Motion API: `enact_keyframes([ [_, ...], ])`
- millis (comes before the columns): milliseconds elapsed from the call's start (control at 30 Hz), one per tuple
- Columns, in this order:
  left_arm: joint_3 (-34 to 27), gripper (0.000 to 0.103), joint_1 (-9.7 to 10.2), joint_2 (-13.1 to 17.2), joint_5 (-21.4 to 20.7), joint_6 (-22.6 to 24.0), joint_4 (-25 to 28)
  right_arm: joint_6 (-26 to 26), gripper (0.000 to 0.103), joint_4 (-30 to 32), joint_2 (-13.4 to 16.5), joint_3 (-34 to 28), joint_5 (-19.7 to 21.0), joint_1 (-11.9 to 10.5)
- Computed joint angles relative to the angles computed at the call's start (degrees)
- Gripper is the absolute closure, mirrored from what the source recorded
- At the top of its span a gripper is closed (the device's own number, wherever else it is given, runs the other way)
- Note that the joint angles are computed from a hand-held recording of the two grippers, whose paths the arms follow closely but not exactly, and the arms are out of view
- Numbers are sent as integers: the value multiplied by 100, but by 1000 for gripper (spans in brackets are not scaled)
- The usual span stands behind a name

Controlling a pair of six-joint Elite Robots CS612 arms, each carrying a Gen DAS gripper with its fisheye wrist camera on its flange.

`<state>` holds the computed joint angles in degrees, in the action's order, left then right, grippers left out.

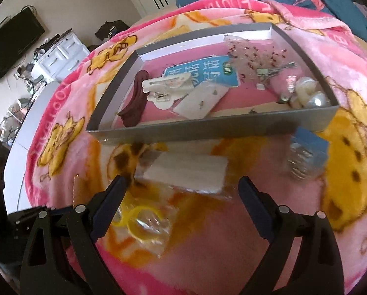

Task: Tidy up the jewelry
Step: 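Grasp the peach coiled hair tie with the left tool while the right tool grasps the clear bag, then carry the hair tie with the left tool while the right tool carries the bag over the box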

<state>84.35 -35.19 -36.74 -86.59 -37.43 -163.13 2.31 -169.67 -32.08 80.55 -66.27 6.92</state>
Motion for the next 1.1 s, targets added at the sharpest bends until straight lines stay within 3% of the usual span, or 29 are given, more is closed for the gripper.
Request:
enact_keyframes([
  [133,-1,72,39,36,-193,-33,-214,-34,10,134,94,-179,-286,105],
  [267,38,73,46,36,-232,-38,-407,-140,16,66,168,-245,-507,148],
  [500,168,73,-27,-38,26,70,-791,-222,17,-263,36,56,-131,18],
  [733,247,73,-155,-159,484,395,-916,-154,17,-840,-300,622,239,-210],
  [1100,288,73,-231,-331,722,687,-1330,36,17,-1638,-656,1156,311,-472],
])
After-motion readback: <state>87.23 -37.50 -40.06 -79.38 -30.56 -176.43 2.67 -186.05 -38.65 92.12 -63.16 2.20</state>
